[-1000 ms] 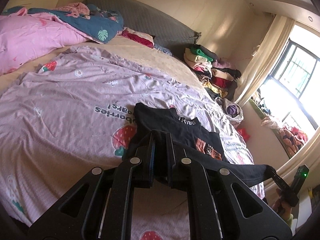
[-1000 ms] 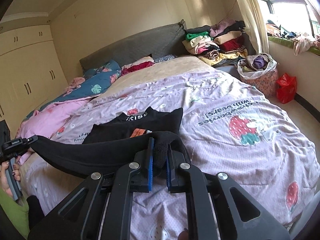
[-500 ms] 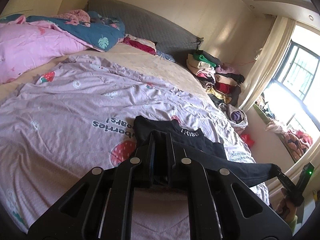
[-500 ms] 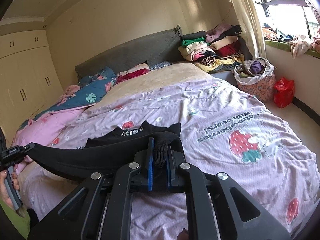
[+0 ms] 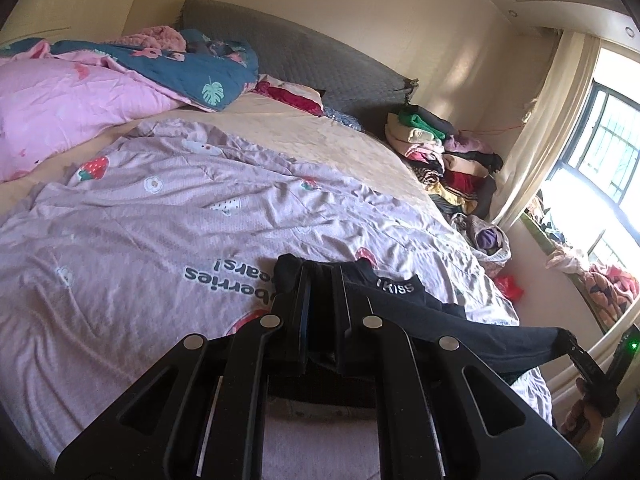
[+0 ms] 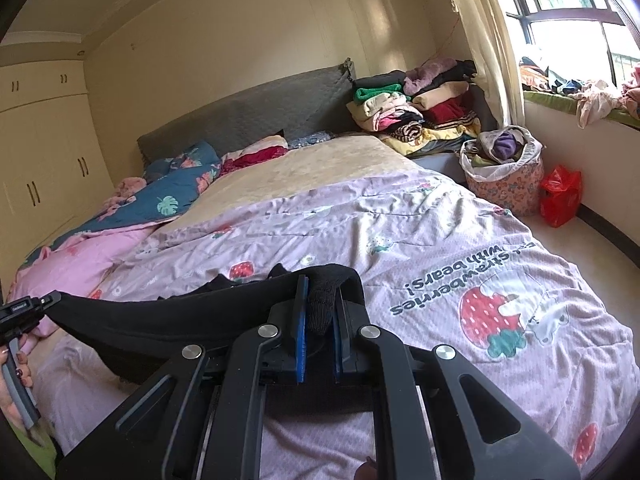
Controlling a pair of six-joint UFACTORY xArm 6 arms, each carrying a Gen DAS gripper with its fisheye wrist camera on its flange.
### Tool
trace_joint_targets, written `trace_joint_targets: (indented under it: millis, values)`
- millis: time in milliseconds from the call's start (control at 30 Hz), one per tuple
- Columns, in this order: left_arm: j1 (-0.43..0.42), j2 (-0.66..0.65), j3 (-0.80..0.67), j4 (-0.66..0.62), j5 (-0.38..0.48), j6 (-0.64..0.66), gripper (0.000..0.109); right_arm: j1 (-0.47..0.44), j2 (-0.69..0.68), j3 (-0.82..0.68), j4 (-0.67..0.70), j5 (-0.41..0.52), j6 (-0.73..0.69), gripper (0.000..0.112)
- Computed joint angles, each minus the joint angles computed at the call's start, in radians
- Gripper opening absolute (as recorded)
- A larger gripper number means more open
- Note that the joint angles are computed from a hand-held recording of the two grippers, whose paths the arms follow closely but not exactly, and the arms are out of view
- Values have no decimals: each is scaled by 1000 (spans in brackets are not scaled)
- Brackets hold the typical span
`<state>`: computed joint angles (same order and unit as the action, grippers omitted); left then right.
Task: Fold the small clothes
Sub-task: 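Lay the hem near the collar and open both grippers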
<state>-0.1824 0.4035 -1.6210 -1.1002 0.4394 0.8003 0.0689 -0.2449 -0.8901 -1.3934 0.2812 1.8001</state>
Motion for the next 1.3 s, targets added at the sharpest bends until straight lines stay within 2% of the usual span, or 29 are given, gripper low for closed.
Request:
trace_joint_targets:
  millis: [333, 767, 1100, 1300]
  values:
    - [-22, 118, -130, 162, -36, -135, 3, -34, 127, -97, 11, -16, 9, 9]
    - [-46, 324, -371, 426, -33, -363, 3, -87, 313, -219, 123, -50, -38, 9]
    - [-50, 455, -507, 580, -23, -499, 3, -116, 399, -257, 55, -95, 30, 9]
    - [-51, 516, -563, 660, -19, -567, 3, -120, 436, -277, 105, -105, -53, 9]
